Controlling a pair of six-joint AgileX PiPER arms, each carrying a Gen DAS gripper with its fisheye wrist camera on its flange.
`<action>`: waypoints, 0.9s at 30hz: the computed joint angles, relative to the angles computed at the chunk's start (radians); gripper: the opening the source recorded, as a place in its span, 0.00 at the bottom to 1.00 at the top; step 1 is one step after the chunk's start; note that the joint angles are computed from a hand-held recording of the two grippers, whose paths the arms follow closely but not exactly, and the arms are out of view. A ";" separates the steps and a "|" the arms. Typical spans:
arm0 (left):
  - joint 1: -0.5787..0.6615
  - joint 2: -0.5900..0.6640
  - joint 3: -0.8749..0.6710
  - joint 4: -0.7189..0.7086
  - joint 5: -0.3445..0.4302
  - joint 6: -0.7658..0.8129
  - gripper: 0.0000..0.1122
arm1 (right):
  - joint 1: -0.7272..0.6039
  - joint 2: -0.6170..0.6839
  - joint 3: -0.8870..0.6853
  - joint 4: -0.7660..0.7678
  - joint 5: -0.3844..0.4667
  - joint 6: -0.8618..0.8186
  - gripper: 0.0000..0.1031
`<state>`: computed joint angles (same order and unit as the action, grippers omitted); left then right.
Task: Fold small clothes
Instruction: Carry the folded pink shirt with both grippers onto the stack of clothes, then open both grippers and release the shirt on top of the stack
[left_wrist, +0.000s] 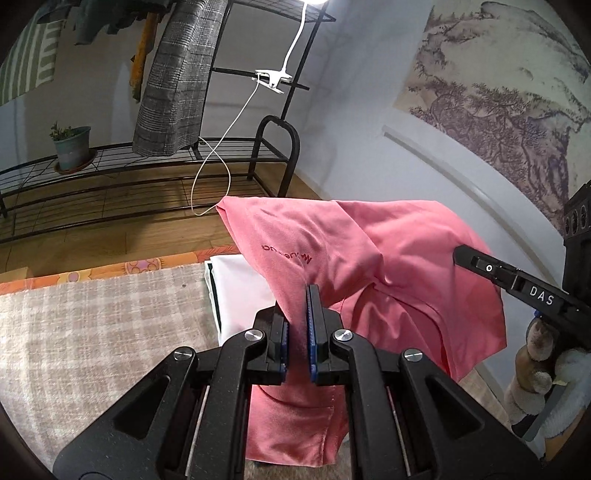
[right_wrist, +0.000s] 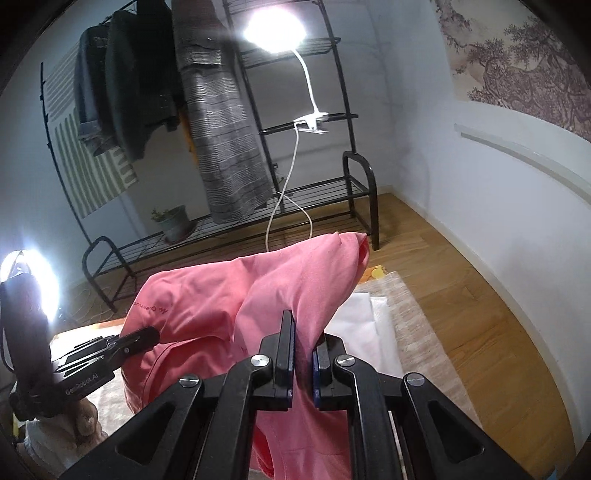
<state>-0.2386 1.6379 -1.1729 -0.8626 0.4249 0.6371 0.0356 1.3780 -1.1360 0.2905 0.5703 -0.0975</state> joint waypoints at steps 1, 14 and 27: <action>-0.007 0.011 -0.006 0.010 -0.009 -0.012 0.05 | -0.009 0.009 0.001 0.013 -0.005 -0.020 0.04; -0.038 0.087 -0.051 0.225 -0.018 -0.207 0.27 | 0.014 0.116 0.008 -0.213 -0.074 0.160 0.12; -0.021 -0.139 0.117 0.190 -0.036 -0.133 0.46 | 0.068 0.002 0.004 -0.352 0.004 0.306 0.26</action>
